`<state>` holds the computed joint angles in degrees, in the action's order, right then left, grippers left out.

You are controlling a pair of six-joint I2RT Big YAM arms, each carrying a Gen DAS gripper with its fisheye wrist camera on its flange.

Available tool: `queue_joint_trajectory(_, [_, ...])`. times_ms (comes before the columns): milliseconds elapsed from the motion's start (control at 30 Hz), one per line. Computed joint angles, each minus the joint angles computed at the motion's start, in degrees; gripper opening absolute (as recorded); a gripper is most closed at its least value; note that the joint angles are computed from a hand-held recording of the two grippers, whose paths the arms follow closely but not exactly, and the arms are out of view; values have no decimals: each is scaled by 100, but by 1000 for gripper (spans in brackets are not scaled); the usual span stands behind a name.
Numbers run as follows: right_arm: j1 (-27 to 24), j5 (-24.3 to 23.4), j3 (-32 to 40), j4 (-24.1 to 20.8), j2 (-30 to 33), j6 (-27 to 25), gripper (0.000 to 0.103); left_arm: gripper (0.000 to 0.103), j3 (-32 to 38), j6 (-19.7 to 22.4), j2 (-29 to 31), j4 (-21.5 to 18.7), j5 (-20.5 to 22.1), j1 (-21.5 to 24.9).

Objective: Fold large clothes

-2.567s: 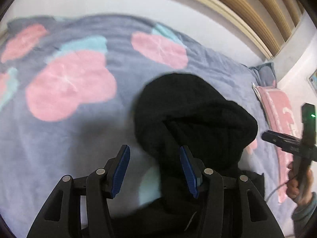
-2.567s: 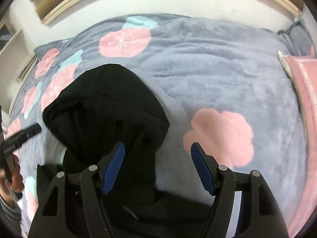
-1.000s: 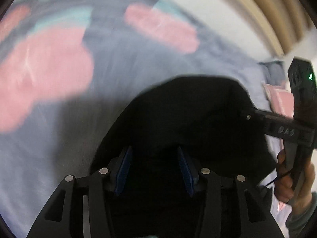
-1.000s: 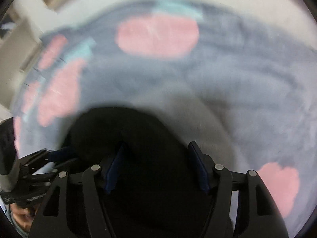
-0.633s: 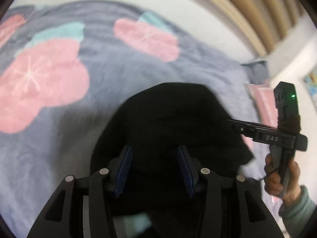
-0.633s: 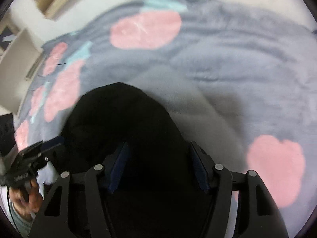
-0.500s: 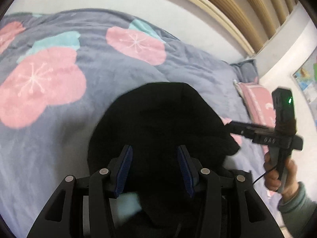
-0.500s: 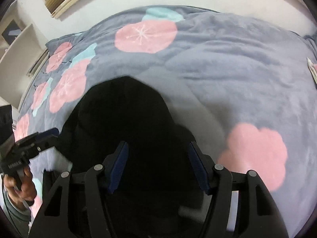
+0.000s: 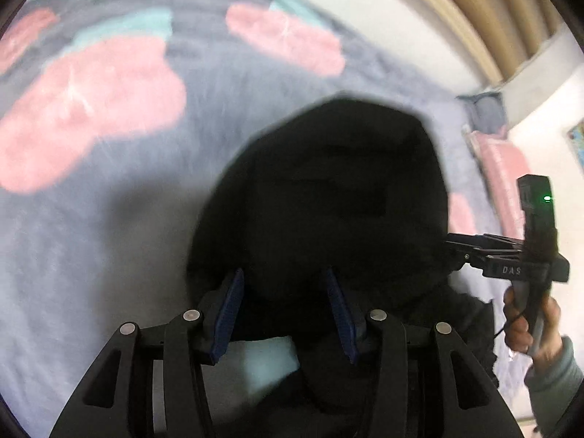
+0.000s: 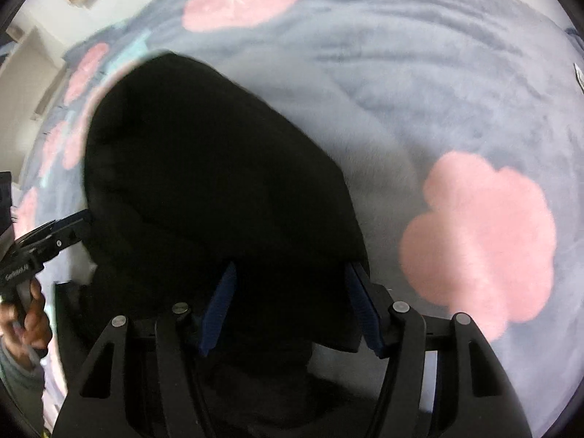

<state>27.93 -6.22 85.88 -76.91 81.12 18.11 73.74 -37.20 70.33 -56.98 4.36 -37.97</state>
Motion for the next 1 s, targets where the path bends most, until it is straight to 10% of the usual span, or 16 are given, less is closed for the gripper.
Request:
queue_joint_trajectory(200, [-375, -550, 548, 222, 101, 133, 73, 57, 483, 327, 97, 134, -95, 453])
queue_joint_trajectory(600, [-424, -998, 1255, -176, 1277, -503, 73, 57, 873, 710, 1598, 581, 2395, 1094])
queue_joint_trajectory(667, [-375, -980, 1146, -100, 1282, -599, 58, 56, 876, 676, 1618, 532, 2292, 1054])
queue_joint_trajectory(733, [-329, -1028, 1068, -104, 1129, -784, 31, 24, 825, 705, 1478, 547, 1982, 934])
queue_joint_trajectory(1000, [617, 240, 974, -439, -398, -1257, 18, 15, 368, 716, -51, 463, 1104, 185])
